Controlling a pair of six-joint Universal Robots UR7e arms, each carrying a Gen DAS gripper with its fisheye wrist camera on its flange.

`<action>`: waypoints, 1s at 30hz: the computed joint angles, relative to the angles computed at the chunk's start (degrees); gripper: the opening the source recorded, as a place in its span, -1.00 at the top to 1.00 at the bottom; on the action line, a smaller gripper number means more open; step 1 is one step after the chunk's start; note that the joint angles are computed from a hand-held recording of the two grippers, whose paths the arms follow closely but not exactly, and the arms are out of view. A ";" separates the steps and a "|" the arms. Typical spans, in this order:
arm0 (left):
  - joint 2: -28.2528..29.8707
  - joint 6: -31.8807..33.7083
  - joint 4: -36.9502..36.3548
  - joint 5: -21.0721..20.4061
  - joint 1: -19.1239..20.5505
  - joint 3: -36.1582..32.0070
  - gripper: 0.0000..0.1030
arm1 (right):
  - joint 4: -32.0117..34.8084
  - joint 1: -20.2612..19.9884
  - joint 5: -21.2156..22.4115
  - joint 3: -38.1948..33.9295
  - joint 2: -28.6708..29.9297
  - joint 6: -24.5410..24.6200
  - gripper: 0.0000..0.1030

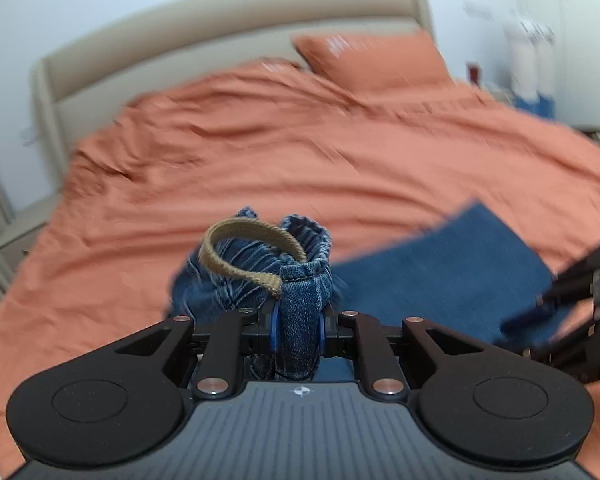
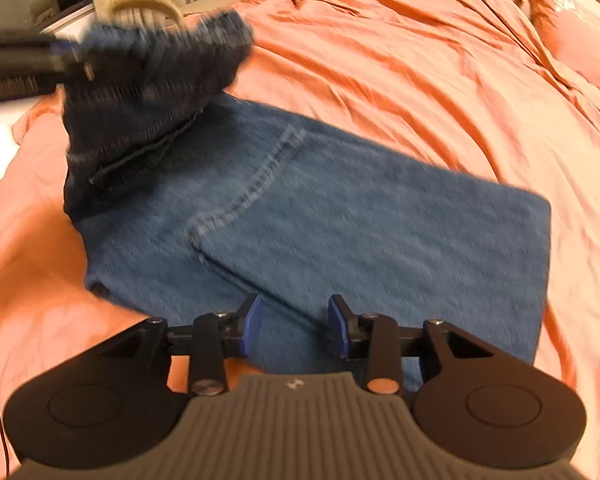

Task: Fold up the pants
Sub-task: 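Fold the held waistband over onto the leg cuffs and open the left tool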

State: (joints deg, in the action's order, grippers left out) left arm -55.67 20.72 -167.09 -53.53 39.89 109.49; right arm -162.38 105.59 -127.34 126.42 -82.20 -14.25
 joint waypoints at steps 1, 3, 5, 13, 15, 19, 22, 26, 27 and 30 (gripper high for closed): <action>0.79 -0.68 0.79 0.21 -0.30 0.48 0.63 | 0.03 -0.23 0.33 0.66 -0.66 0.56 0.35; 1.78 -3.75 2.25 0.87 -1.01 1.93 0.62 | 0.37 -0.60 0.90 2.01 -2.11 1.47 0.35; 2.73 -7.28 3.82 1.52 -1.38 3.18 0.60 | 0.42 -0.36 0.71 3.04 -2.89 1.92 0.35; -0.04 -19.23 10.50 -6.22 0.88 3.65 0.16 | 2.02 1.35 -1.45 4.26 -4.60 2.92 0.30; -1.73 -22.71 14.50 -13.17 3.07 1.73 0.06 | 2.27 1.95 -2.06 4.07 -4.90 3.51 0.25; -4.78 -28.82 19.57 -25.27 7.54 -1.44 -0.05 | 2.24 3.36 -2.00 3.38 -5.35 4.31 0.23; -7.55 -27.72 18.83 -25.76 8.25 -1.30 -0.06 | 1.73 4.49 -0.85 2.69 -5.27 4.81 0.19; -9.45 -25.54 19.06 -21.06 8.81 -2.76 -0.06 | 0.77 4.10 3.36 0.65 -3.77 6.88 0.18; -9.50 -25.15 19.04 -19.58 8.94 -3.28 -0.06 | 0.39 3.58 5.04 0.07 -3.21 7.81 0.19; -9.56 -24.32 19.32 -16.06 9.92 -4.56 -0.06 | -2.15 2.06 8.90 -1.74 -0.54 9.89 0.20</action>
